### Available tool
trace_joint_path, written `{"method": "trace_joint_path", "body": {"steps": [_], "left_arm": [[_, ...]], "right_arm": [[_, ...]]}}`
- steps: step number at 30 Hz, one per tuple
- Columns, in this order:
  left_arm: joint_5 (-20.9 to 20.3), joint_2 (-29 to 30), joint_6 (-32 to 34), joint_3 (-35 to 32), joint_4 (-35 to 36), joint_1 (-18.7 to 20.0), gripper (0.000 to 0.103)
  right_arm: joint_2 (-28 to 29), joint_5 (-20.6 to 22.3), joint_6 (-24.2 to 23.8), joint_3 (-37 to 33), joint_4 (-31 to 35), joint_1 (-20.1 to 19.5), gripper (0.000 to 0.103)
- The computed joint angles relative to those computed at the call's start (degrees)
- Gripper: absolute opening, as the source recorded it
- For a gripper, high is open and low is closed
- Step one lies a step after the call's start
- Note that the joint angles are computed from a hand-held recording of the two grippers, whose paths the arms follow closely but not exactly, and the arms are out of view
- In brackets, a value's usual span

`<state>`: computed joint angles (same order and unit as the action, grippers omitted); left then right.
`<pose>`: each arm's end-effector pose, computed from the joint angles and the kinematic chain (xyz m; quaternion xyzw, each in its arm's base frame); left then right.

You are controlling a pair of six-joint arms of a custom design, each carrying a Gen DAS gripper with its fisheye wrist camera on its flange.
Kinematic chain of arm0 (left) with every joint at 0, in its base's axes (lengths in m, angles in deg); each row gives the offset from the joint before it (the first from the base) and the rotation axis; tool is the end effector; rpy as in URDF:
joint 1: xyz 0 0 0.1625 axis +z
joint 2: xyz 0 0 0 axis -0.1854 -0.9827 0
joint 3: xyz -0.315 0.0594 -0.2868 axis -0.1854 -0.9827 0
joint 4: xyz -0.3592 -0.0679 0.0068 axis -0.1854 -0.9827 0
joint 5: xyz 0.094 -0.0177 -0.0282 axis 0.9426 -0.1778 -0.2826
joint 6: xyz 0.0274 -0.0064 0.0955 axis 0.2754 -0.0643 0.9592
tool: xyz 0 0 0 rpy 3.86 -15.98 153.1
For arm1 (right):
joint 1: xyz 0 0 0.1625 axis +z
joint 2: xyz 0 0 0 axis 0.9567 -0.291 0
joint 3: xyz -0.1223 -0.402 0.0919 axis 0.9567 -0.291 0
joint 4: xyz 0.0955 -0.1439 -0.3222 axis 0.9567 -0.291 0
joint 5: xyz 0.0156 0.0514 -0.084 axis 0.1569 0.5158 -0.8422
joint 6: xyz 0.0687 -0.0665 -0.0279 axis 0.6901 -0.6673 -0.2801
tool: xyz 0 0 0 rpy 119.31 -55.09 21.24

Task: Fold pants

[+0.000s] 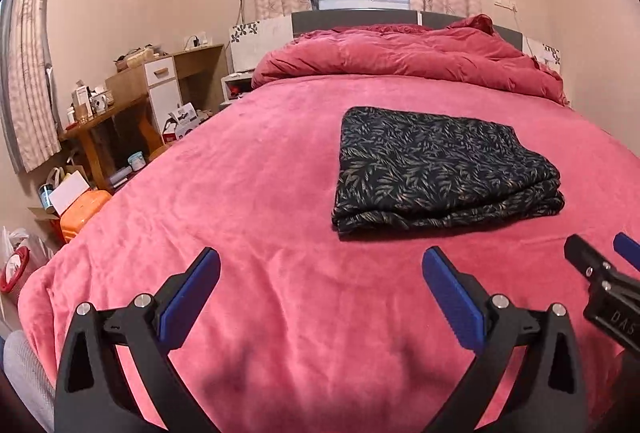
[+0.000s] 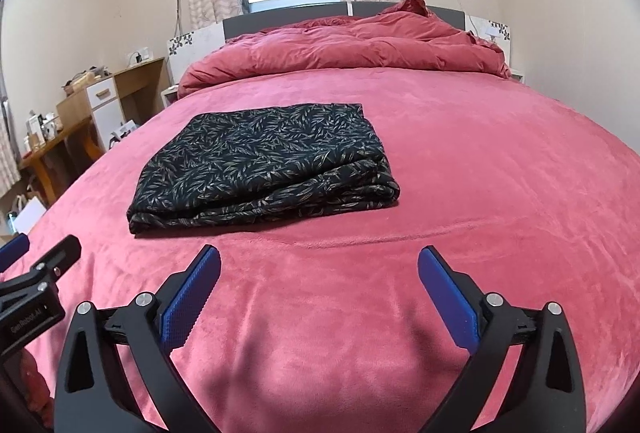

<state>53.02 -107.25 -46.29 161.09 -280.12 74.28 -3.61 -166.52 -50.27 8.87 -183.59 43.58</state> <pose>-0.0236 -0.5278 0.3445 0.1402 0.7849 -0.4583 0.3928 0.3285 -0.5149 -0.0074 0.1603 -0.8202 0.4496 0.3153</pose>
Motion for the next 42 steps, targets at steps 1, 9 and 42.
{"method": "trace_joint_path", "body": {"steps": [1, 9, 42], "left_arm": [[0.20, 0.26, 0.24, -0.02, -0.49, -0.15, 0.101], [0.53, 0.32, -0.32, 0.22, 0.20, -0.42, 0.101], [0.10, -0.78, -3.70, 0.13, 5.77, -0.15, 0.101]], "right_arm": [[-0.12, 0.22, 0.43, 0.16, 0.39, -0.08, 0.098], [-0.02, 0.60, 0.05, -0.05, 0.55, 0.08, 0.098], [-0.08, 0.70, 1.65, -0.14, 2.11, -0.06, 0.098]]}}
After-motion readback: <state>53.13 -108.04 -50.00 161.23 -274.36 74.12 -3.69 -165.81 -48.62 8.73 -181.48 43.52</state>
